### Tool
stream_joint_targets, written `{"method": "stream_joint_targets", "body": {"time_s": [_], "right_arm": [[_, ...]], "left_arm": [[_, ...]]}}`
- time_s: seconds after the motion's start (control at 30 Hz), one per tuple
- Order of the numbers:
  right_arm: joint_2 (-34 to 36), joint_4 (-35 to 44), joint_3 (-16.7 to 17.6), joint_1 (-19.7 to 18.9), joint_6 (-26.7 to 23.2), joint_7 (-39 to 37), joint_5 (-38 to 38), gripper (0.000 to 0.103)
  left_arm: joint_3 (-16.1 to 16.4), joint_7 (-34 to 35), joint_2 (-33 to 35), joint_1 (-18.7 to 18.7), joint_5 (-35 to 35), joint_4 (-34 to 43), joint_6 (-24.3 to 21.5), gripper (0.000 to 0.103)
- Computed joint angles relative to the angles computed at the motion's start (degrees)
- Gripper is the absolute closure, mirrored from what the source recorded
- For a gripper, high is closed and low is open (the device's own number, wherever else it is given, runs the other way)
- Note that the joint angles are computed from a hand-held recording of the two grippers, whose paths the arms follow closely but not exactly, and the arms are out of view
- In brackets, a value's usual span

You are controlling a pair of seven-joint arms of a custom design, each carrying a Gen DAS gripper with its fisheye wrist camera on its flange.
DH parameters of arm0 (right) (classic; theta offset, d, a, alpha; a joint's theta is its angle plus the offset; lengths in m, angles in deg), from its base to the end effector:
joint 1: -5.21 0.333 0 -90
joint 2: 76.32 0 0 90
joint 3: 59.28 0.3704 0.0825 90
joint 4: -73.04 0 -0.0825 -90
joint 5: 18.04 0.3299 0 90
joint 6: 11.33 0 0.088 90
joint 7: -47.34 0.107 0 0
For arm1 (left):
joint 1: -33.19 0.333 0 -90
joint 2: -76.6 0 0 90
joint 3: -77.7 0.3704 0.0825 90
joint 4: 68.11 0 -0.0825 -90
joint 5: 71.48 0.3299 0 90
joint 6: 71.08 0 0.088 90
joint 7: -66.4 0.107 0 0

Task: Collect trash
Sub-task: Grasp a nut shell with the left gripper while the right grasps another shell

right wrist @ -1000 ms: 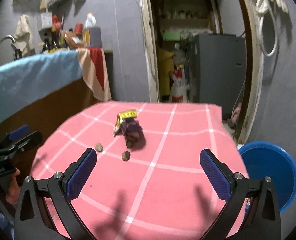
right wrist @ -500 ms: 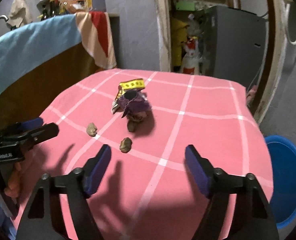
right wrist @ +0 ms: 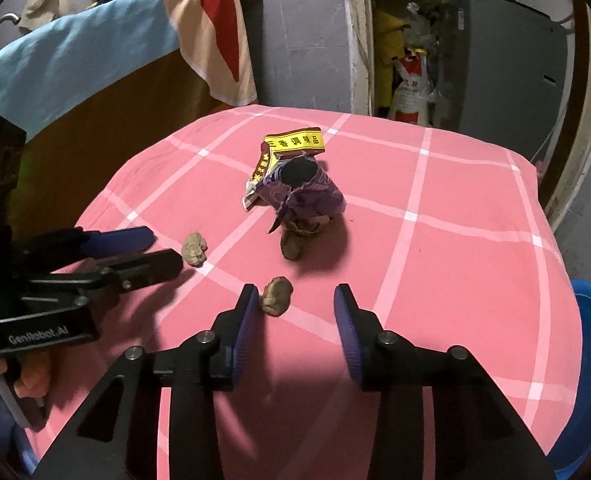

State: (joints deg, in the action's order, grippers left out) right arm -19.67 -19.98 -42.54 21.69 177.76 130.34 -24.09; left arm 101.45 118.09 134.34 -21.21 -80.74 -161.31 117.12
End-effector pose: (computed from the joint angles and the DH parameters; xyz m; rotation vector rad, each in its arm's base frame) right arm 0.6400 0.3545 0.2184 -2.1351 1.1345 -0.3102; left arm 0.5864 -0.4367 0.2226 -1.8471 1.8619 -0.9376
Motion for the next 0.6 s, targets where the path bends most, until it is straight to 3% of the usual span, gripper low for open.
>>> {"method": "stream_joint_targets", "body": {"time_s": [0.2,0.37,0.53,0.6], "right_arm": [[0.4,1.2,0.1,0.3,-1.0,-0.4,0.0,0.07],[0.2,1.5,-1.9,2.2,-1.4,-1.1,0.3,0.083],[0.0,1.4,-2.6,2.8,-1.2,-1.8,0.4,0.092],[0.0,1.1,-2.2,2.5,-0.6,-1.8,0.6,0.092]], "left_arm": [[-0.8,-0.2,1.0,1.3,2.8,3.5,-3.1,0.074],[-0.4,-1.6,1.6,1.7,6.1,5.5,-5.2,0.086],[-2.7,-2.8,0.9,3.3,8.3,4.9,-3.5,0.088],[-1.7,-3.4,0.9,2.1,7.6,4.1,-2.1,0.088]]}}
